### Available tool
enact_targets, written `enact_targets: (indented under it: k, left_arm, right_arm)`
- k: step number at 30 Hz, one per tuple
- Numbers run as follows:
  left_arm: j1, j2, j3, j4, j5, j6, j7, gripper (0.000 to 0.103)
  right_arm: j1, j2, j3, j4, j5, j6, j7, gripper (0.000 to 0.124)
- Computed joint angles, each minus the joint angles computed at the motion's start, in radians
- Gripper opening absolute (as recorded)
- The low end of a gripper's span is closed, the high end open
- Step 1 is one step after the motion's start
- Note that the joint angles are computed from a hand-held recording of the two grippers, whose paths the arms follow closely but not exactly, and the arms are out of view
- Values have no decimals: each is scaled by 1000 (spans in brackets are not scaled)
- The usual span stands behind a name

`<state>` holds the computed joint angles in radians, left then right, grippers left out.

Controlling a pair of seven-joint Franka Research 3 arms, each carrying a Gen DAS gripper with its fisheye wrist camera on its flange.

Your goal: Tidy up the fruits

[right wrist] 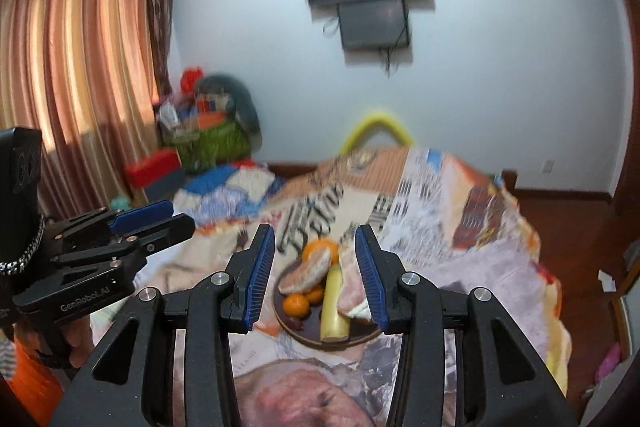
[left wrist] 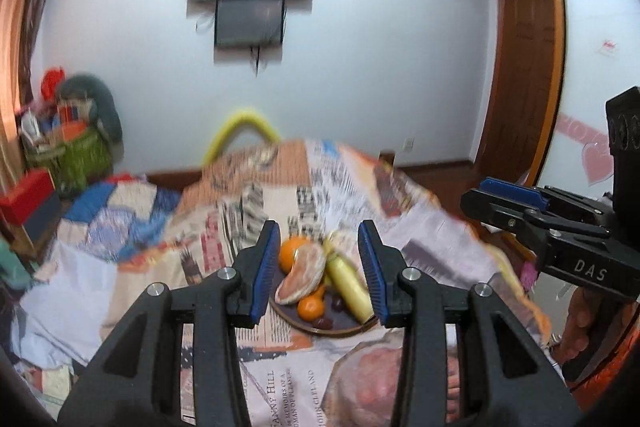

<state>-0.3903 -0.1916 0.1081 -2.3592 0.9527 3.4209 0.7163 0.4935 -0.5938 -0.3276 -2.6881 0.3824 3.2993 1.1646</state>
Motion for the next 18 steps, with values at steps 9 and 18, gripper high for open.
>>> enact_targets:
  k: [9,18]
  left_arm:
    - [239,-260,-276,-214,-329,123,246,66]
    - [254,-368,-325,-313,-501,148,337,98]
  right_arm:
    - [-187,-216,231,-128,11,50,101,50]
    - [-334,-242,402,-170,3,103,207,91]
